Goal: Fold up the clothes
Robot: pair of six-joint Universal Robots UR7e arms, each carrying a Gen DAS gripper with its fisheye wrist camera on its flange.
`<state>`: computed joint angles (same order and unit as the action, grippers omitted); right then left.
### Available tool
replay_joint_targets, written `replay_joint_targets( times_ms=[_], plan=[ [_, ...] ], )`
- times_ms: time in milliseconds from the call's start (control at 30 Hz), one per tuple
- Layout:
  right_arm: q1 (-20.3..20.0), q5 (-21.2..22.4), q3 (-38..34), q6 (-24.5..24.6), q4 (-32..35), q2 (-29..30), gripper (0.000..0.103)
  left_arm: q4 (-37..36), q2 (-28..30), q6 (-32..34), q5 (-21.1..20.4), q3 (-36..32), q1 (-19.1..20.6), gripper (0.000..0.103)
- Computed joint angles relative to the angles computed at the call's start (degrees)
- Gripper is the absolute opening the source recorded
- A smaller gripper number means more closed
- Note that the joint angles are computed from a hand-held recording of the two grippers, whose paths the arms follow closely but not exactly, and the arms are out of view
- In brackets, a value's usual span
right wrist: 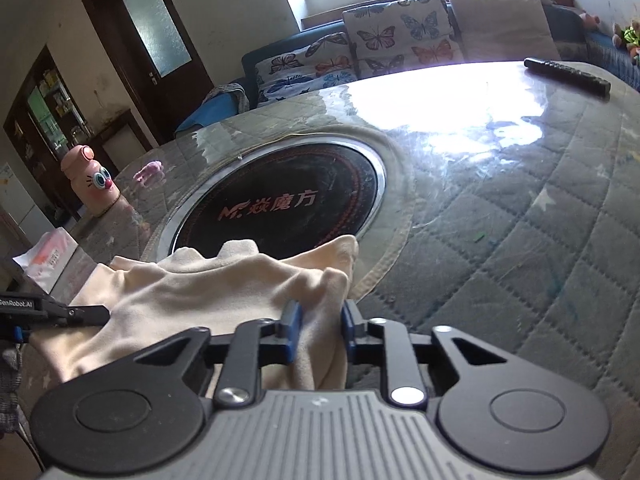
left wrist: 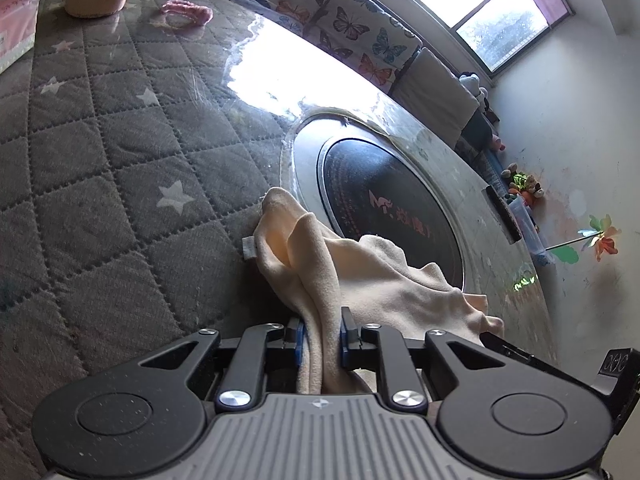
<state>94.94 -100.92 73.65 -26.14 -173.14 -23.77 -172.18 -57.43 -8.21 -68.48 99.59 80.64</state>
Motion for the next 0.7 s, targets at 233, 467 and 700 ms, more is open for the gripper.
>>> replay_joint_targets(
  times_ms=[233, 467, 700],
  plan=[
    [0.0, 2.3, 1.9, 2.3, -3.4, -0.9, 0.007, -1.4, 0.3, 3.7, 3.6, 0.4, -1.6, 0.017],
    [0.7, 3.3, 4.6, 0.9, -7.4, -2.1, 0.007, -2.7, -0.3, 5.9, 5.3, 1.5, -2.7, 0.015],
    [1.8, 4.5, 7.7, -0.6, -10.4, -3.9, 0.007, -3.8, -1.7, 7.3, 6.0, 3.3, -4.1, 0.015]
  ],
)
